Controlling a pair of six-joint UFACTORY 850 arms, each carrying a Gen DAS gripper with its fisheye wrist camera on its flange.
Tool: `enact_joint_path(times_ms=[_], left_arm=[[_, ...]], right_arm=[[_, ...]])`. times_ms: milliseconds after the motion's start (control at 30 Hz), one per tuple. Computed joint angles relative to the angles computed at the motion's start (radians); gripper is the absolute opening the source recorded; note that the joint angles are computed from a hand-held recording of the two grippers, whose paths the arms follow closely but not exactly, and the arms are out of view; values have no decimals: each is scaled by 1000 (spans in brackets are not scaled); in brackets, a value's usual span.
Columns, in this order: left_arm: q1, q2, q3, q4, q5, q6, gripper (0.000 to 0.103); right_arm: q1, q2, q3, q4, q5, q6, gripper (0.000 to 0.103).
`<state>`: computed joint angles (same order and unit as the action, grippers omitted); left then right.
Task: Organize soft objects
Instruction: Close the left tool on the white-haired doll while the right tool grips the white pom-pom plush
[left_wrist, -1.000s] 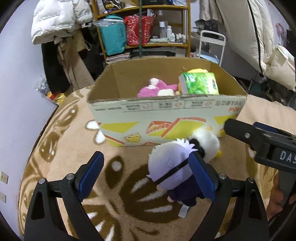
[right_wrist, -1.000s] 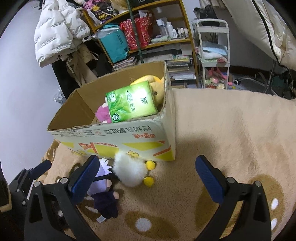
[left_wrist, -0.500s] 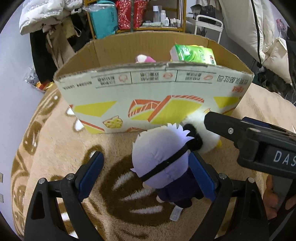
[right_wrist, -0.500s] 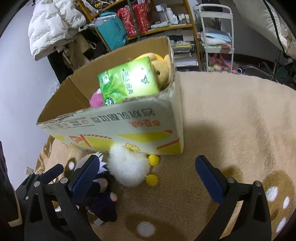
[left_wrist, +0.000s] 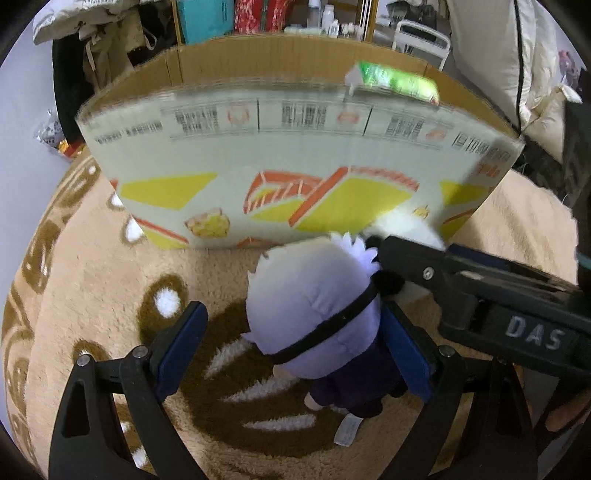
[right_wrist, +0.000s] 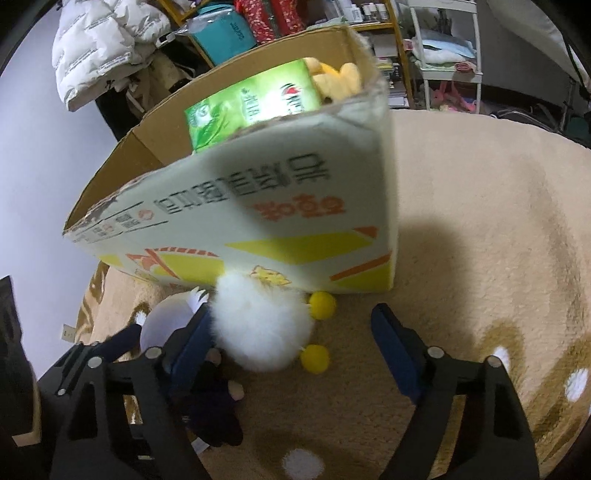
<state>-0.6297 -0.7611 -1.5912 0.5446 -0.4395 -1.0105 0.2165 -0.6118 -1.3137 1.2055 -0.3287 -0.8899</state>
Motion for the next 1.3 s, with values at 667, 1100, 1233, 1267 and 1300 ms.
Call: enact_joint_path(times_ms=[667, 1100, 1233, 1267, 1300], left_arm=[[1, -6, 9, -118, 64, 71, 64], [-14, 41, 44, -13, 20, -56, 63], [-16, 68, 73, 65, 6, -153, 63], [-17, 77, 84, 98, 2, -190, 63], [-20, 85, 92, 137, -7, -230, 63]], right_arm=[[28, 3, -2, -9, -42, -74, 35], [34, 52, 43, 30, 33, -144, 32], [28, 74, 65, 80, 50, -189, 32], [27, 81, 72, 107, 56, -217, 32], [27, 88, 77, 127, 60, -237, 32]])
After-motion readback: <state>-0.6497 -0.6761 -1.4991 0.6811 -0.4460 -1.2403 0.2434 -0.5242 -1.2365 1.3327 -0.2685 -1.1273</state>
